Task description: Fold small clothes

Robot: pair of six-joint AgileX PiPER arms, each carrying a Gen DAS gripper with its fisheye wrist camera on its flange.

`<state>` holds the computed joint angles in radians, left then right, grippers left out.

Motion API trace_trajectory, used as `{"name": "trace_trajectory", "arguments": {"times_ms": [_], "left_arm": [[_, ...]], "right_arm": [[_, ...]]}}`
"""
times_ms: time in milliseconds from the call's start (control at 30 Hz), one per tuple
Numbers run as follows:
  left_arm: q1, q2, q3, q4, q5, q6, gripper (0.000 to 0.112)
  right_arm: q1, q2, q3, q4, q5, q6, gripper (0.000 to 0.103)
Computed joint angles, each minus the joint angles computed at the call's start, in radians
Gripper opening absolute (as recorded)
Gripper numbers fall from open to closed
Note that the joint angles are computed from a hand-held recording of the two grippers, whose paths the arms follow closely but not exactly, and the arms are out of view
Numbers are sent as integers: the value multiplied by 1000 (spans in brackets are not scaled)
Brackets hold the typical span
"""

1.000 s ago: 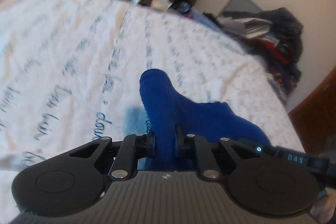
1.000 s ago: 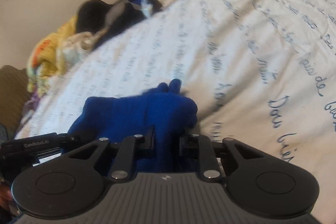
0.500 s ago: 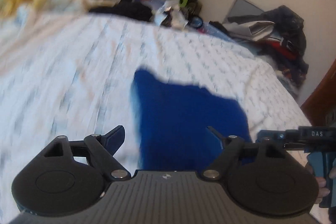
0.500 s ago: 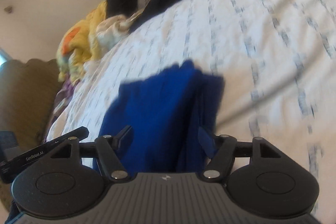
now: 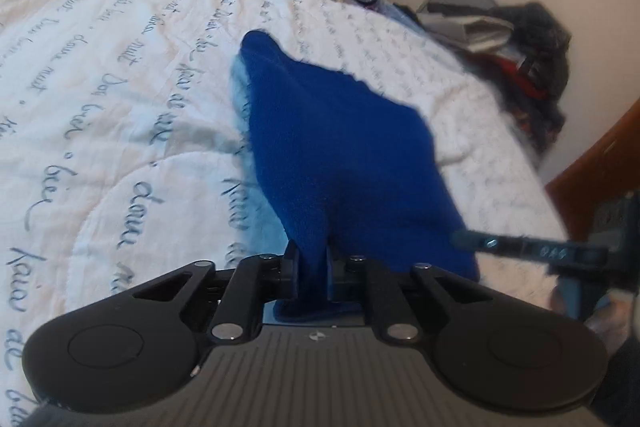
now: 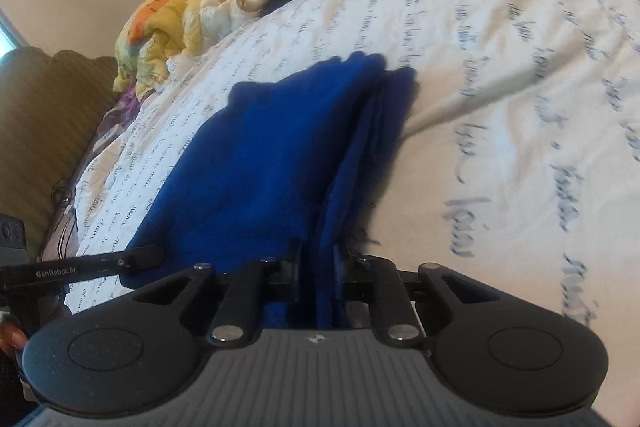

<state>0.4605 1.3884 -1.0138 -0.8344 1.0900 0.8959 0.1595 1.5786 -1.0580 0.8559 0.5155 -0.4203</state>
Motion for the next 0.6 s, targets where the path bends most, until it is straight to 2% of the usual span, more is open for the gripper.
{"name": "trace_trajectory", "arguments": {"times_ms": [67, 133, 167, 200, 233, 267, 300, 367, 433, 467, 500, 533, 567, 600], "left_arm": [[-35, -46, 58, 42, -105, 22, 23], [-20, -122, 108, 1, -149, 84, 48], [-4, -157, 127, -51, -147, 141, 55], [6, -184, 139, -106, -137, 202, 71], [3, -208, 156, -162, -131, 264, 84], [-12, -221, 172, -206, -132, 319, 87], [-45, -227, 183, -221, -149, 343, 87], [-148, -192, 182, -179, -214, 298, 86], [-230, -144, 188, -128, -282, 215, 82], [-256, -125, 195, -109, -307, 191, 82], [-275, -116, 208, -90, -336, 170, 82], [-282, -120, 224, -93, -353, 173, 84], [-270, -128, 242, -120, -353, 213, 85], [-264, -130, 250, -130, -348, 232, 88]], "right_arm": [[-9, 15, 11, -69, -7, 89, 24], [-59, 21, -7, 11, 48, 90, 29], [-85, 15, -14, 87, 65, 42, 37], [-101, 12, -19, 177, 63, -35, 44], [-109, 21, -42, 254, 64, -96, 64], [-114, 52, -92, 291, 81, -121, 73], [-116, 99, -162, 289, 105, -107, 73], [-100, 216, -336, 169, 133, 42, 72], [-70, 343, -529, -13, 164, 242, 70], [-54, 402, -616, -113, 186, 339, 55], [-39, 458, -692, -210, 208, 424, 34], [-29, 506, -761, -268, 260, 469, 5], [-17, 516, -792, -285, 273, 474, 5], [-6, 498, -784, -293, 249, 439, 5]]}}
